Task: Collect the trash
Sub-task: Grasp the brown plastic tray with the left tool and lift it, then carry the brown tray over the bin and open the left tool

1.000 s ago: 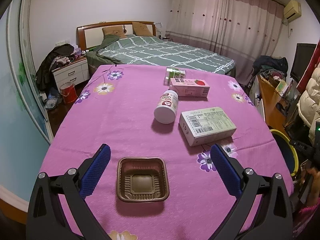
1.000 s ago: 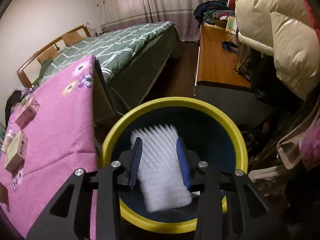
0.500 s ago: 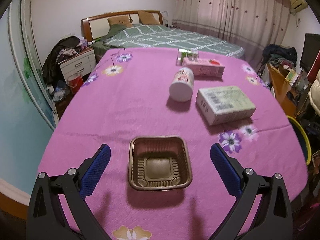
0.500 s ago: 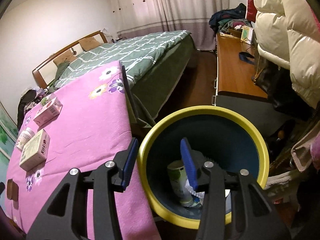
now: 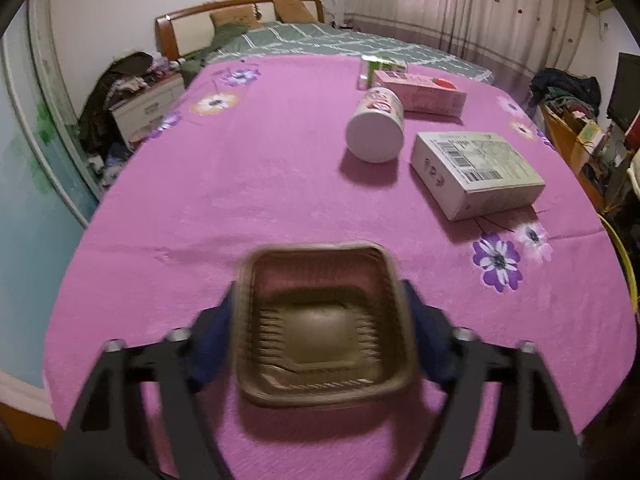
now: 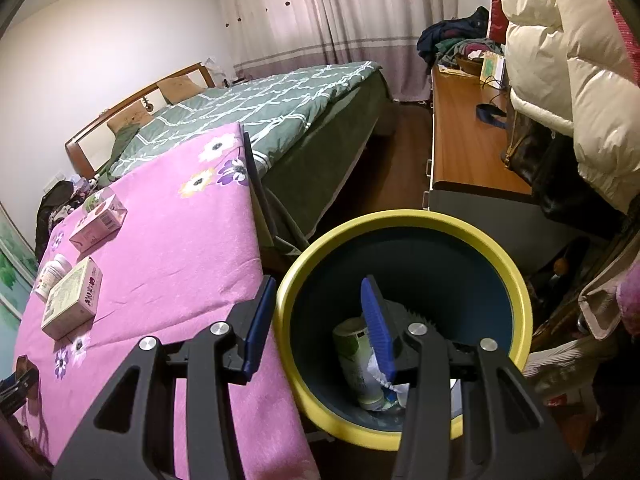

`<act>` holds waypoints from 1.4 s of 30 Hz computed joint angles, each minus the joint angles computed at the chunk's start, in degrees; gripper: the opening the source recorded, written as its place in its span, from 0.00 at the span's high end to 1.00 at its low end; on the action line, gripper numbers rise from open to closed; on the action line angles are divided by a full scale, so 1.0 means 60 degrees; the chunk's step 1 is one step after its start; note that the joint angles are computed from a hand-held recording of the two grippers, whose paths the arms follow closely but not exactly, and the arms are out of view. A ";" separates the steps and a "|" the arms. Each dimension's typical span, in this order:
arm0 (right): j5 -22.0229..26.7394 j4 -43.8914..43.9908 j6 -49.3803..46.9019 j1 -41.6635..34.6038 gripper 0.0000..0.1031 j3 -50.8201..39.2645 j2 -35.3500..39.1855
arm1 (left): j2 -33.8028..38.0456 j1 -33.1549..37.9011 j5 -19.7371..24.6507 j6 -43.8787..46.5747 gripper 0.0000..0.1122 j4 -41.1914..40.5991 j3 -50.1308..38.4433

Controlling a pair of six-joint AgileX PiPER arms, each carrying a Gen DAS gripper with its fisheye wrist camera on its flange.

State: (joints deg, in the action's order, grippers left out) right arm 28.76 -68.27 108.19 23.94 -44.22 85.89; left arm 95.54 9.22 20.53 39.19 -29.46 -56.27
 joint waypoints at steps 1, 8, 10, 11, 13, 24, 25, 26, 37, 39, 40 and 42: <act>0.0028 -0.0018 0.0033 0.0028 0.59 0.0049 -0.0048 | -0.0017 -0.0025 0.0057 0.0254 0.38 -0.0222 -0.0026; 0.0436 -0.0001 0.0120 0.0290 0.59 0.0536 -0.0536 | -0.0489 -0.0953 0.0671 0.0338 0.38 -0.0349 -0.0477; 0.0549 0.0094 0.0047 0.0328 0.59 0.0760 -0.0771 | -0.0498 -0.1433 0.0995 0.0401 0.38 -0.0505 -0.0832; 0.0584 0.0133 -0.0003 0.0342 0.59 0.0875 -0.0905 | -0.0483 -0.1746 0.1132 0.0400 0.38 -0.0544 -0.1054; 0.0786 0.0147 0.0040 0.0471 0.59 0.1117 -0.1148 | -0.0350 -0.2428 0.1275 0.0155 0.38 -0.0370 -0.1517; 0.2133 0.0853 0.0049 0.1149 0.59 0.2564 -0.2850 | 0.2827 -0.6300 0.3261 -0.1478 0.38 0.0502 -0.6692; 0.2213 0.0907 0.0075 0.1209 0.59 0.2630 -0.2935 | 0.3356 -0.6635 0.3573 -0.1702 0.38 0.0710 -0.7493; 0.2331 0.0981 0.0137 0.1299 0.59 0.2737 -0.3067 | 0.3765 -0.6958 0.3711 -0.2030 0.38 0.1024 -0.8086; 0.3247 0.1579 0.0445 0.2120 0.59 0.3152 -0.3707 | 0.7739 -0.8519 0.6390 -0.3889 0.38 0.2342 -1.3939; 0.3433 0.1659 0.0453 0.2235 0.59 0.3184 -0.3850 | 0.8008 -0.8641 0.6580 -0.3951 0.37 0.2441 -1.4248; 0.3544 0.1691 0.0461 0.2312 0.59 0.3182 -0.3903 | 0.8150 -0.8695 0.6673 -0.4010 0.37 0.2495 -1.4425; 0.3936 0.1744 0.0608 0.2673 0.59 0.3192 -0.4043 | 0.8706 -0.8847 0.7170 -0.4229 0.37 0.2700 -1.5309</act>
State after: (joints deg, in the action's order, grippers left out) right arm 52.38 -57.81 111.84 39.98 -25.07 61.63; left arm 147.78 -43.87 63.55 13.81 -13.26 -148.12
